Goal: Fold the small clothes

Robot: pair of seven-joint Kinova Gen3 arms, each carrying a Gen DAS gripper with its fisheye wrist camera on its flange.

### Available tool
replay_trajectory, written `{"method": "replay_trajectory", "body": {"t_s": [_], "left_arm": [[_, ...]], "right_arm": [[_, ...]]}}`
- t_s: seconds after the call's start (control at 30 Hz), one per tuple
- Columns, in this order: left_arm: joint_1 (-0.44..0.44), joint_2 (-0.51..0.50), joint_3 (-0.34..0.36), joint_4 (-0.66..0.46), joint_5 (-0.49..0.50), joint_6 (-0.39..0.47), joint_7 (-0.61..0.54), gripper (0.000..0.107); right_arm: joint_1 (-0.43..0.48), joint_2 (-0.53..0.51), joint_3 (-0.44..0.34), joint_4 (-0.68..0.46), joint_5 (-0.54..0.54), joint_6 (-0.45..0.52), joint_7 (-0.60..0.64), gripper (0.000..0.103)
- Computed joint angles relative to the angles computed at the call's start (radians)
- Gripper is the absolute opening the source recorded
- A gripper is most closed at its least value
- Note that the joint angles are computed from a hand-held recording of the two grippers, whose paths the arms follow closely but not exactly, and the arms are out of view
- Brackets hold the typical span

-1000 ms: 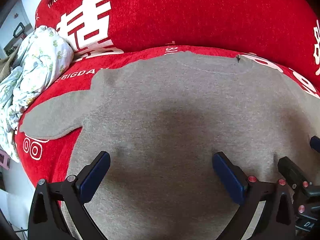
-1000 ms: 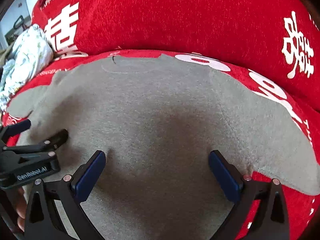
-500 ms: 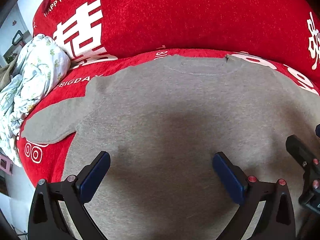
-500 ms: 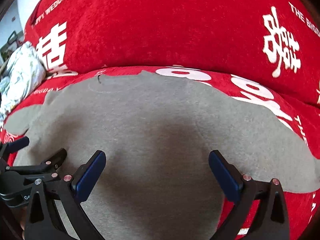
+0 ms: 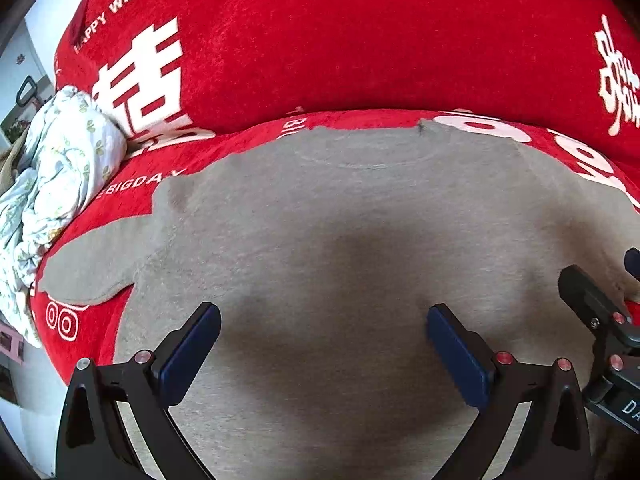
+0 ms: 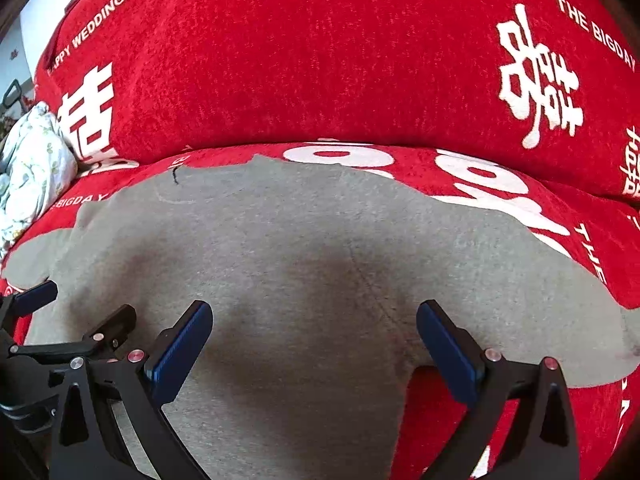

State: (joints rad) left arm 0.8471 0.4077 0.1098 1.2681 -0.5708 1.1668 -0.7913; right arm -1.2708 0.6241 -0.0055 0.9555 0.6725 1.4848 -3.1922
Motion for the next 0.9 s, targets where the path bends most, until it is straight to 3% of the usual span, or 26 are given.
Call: {"method": "replay_trajectory", "body": {"t_s": [0.23,0.43,0.9], "left_arm": [[0.012,0.008,0.003,-0.024,0.002,-0.011,-0.010,0.103],[0.017,0.027,0.007,-0.064,0.029,-0.018,-0.032,0.103],[0.103,0.125,-0.010,-0.231,0.074,0.000,-0.109,0.103]], "right_arm": [[-0.001,-0.042,-0.006,0.068,0.015,-0.006,-0.067,0.102],[-0.007,-0.053,-0.012,0.075,0.034,0.062,-0.086,0.102],[0.032,-0.197,-0.108,0.333,0.044,0.076,-0.356,0.102]]}}
